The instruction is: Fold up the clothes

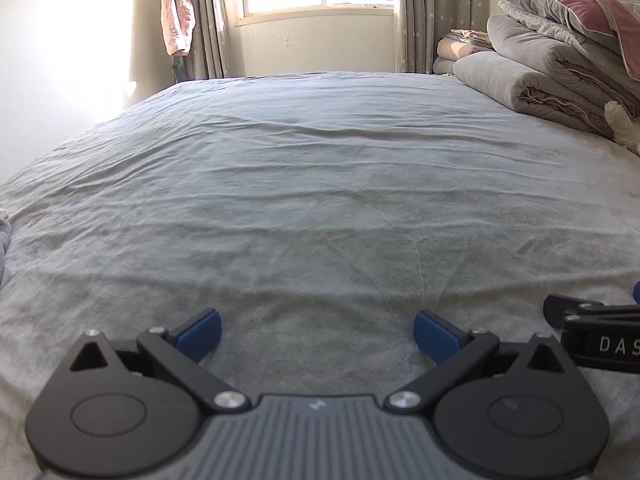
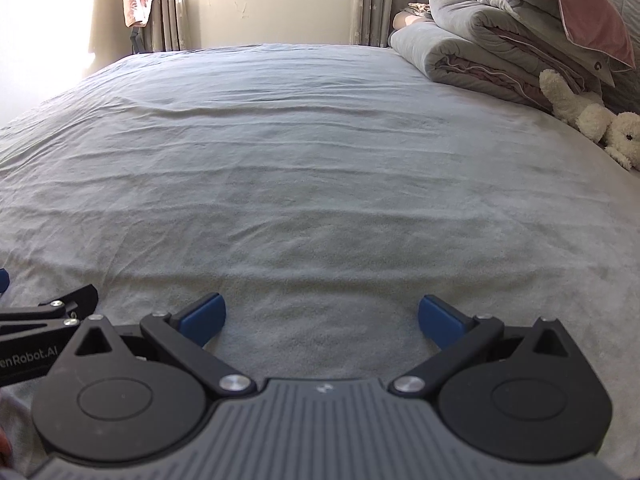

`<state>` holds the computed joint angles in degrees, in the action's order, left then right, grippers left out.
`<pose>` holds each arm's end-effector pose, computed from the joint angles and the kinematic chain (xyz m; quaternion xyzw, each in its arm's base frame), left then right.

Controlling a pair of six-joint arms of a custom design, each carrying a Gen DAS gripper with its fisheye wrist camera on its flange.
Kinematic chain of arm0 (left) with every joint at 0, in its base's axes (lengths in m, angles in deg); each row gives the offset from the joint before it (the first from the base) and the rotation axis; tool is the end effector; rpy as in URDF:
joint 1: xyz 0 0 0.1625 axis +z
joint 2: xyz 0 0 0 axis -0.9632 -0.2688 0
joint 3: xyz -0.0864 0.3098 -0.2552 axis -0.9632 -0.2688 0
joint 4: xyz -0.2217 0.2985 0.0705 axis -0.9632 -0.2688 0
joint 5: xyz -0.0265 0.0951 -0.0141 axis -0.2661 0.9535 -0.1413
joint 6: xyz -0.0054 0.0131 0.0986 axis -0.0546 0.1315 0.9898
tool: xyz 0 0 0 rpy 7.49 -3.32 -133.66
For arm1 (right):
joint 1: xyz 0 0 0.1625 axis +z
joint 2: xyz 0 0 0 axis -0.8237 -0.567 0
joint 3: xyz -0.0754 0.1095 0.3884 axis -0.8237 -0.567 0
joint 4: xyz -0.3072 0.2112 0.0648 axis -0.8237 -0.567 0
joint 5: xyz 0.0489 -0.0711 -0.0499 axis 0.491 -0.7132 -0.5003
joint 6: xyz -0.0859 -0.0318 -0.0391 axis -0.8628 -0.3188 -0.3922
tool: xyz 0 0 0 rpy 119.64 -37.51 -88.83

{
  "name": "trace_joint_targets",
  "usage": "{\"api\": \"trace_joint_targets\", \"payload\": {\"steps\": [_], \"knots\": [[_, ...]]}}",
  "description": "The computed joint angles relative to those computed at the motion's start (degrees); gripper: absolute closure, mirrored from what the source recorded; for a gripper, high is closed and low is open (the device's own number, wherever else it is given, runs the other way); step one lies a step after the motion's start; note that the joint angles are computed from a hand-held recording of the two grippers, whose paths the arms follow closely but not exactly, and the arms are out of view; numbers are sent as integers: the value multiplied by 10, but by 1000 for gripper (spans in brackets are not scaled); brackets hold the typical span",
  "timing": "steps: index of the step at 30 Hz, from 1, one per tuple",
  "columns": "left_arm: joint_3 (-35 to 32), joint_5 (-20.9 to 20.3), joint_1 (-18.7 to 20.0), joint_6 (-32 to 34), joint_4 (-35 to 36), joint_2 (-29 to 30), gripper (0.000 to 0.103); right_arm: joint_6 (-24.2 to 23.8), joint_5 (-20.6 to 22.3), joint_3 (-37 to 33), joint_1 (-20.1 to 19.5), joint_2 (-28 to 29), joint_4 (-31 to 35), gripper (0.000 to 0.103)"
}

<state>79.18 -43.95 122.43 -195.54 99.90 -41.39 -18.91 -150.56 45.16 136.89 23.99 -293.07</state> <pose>-0.3066 -0.6451 -0.0877 0.3251 0.8289 -0.3484 0.2929 -0.0078 -0.5764 0.2339 0.0022 -0.7844 0.4507 0.4263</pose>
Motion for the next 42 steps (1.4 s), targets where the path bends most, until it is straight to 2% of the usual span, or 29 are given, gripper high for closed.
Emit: {"api": "trace_joint_targets", "payload": {"steps": [24, 42], "knots": [[-4, -10, -3, 4, -3, 5, 0, -1, 2, 1, 0, 0, -3, 0], [-4, -6, -2, -1, 0, 3, 0, 7, 35, 19, -12, -10, -9, 0]]}}
